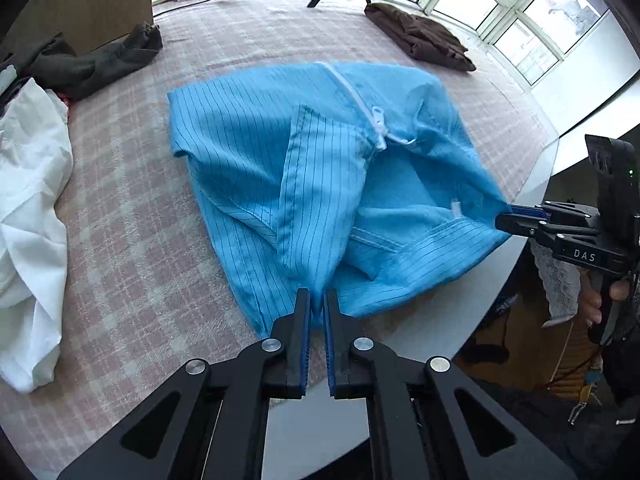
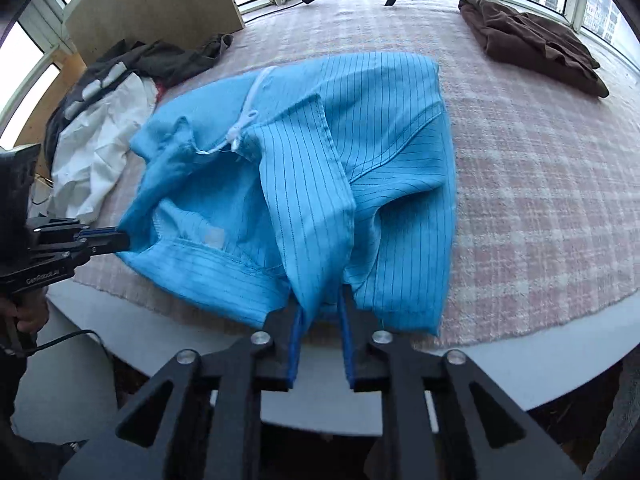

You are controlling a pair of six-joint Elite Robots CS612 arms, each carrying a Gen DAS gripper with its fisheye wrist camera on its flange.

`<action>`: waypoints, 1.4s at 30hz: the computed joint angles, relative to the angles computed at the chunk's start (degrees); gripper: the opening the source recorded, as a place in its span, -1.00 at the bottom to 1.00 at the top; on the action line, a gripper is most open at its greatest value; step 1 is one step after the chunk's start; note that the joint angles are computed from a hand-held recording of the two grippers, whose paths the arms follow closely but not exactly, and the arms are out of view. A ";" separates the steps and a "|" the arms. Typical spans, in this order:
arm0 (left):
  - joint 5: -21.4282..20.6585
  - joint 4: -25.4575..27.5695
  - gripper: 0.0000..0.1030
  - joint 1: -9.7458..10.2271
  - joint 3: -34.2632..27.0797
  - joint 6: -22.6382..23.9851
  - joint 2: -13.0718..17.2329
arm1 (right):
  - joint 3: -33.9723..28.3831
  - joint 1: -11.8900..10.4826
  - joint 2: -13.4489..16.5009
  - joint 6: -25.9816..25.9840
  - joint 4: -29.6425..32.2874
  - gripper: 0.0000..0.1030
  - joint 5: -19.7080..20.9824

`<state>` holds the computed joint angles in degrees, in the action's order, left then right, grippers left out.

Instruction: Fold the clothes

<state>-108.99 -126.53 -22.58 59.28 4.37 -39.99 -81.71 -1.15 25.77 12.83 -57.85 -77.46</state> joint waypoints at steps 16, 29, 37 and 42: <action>1.41 3.61 -0.86 1.88 -21.40 -6.79 13.31 | 15.01 0.82 -5.80 -4.42 -9.41 -0.50 -9.78; 3.52 2.50 -0.81 1.66 -24.37 -5.24 14.39 | 15.56 -2.01 -6.34 -0.41 -14.02 -0.50 -2.70; 2.27 9.91 -0.81 1.33 -35.16 -9.29 21.93 | 24.00 -2.30 -8.00 0.12 -16.66 -0.50 -3.84; 1.58 5.37 -0.80 1.80 -27.82 -11.40 17.41 | 22.37 -3.18 -7.99 1.41 -14.14 -0.49 -1.80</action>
<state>-107.41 -121.16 -20.78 31.46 -7.03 -22.58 -59.34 -4.33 17.79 14.24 -71.98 -79.27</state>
